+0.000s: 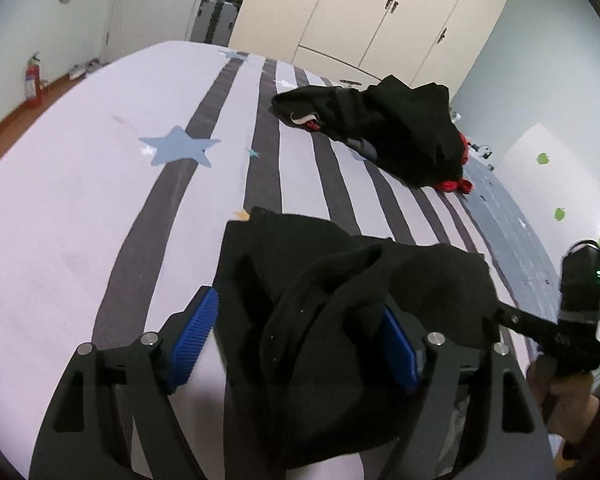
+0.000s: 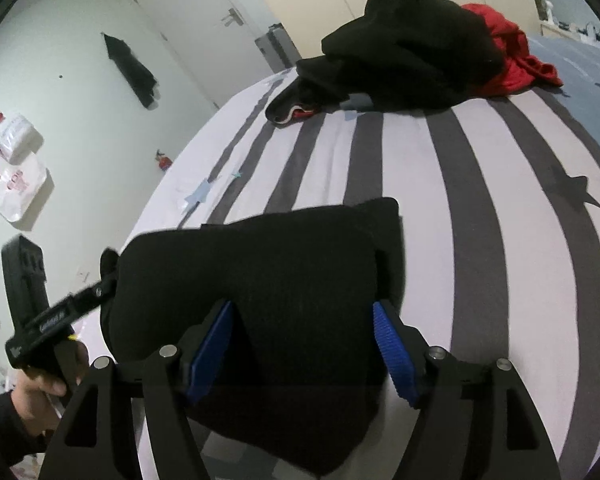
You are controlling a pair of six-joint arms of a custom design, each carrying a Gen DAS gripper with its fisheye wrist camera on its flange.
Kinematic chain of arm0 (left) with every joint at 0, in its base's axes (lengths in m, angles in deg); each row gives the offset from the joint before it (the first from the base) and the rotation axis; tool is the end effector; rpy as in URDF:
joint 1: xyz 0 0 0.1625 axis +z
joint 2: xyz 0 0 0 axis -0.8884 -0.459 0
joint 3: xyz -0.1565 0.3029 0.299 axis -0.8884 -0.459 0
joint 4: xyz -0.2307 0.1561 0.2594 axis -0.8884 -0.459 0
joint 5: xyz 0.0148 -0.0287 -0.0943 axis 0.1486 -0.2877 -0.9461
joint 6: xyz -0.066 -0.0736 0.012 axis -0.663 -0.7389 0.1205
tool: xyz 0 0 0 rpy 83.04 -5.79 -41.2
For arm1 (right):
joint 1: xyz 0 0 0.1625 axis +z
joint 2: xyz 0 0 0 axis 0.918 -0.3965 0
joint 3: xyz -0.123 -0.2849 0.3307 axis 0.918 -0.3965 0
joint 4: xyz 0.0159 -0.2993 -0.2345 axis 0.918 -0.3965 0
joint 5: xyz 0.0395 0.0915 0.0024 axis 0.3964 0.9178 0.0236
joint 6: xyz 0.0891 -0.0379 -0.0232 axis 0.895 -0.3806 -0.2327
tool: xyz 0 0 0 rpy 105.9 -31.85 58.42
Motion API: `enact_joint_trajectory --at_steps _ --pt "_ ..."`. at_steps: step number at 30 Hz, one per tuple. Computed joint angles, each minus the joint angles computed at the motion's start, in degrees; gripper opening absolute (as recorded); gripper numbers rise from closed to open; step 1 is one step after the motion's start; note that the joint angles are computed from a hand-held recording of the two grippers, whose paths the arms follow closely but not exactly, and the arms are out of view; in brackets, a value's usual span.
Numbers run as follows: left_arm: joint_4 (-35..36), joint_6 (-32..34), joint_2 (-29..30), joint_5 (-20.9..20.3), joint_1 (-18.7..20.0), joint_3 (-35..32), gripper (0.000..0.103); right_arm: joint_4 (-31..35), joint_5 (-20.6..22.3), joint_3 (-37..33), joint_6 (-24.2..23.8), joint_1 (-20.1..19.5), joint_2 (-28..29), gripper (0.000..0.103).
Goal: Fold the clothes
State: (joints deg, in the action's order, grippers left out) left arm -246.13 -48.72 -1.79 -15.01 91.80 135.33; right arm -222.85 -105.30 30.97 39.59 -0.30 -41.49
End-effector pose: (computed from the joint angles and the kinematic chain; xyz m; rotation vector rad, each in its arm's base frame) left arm -0.2932 -0.4072 0.0628 -0.0325 2.5075 -1.1330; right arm -0.0654 -0.4735 0.4516 -0.1250 -2.5463 1.1441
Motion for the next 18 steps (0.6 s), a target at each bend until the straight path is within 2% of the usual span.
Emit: enact_joint_trajectory --at_steps 6,14,16,18 --pt "-9.7 1.6 -0.8 -5.4 0.9 2.5 0.08 2.8 2.5 -1.7 0.4 -1.6 0.5 0.062" --pt "-8.2 3.5 -1.0 -4.5 -2.0 2.8 0.086 0.3 1.0 -1.9 4.1 -1.5 1.6 0.056" --pt "-4.3 4.3 -0.7 -4.2 -1.1 1.1 0.086 -0.2 0.7 -1.9 4.0 -1.3 1.8 0.056" --pt "-5.0 6.4 0.4 -3.6 0.3 -0.4 0.086 -0.8 -0.1 -1.8 3.6 -0.9 1.9 0.055"
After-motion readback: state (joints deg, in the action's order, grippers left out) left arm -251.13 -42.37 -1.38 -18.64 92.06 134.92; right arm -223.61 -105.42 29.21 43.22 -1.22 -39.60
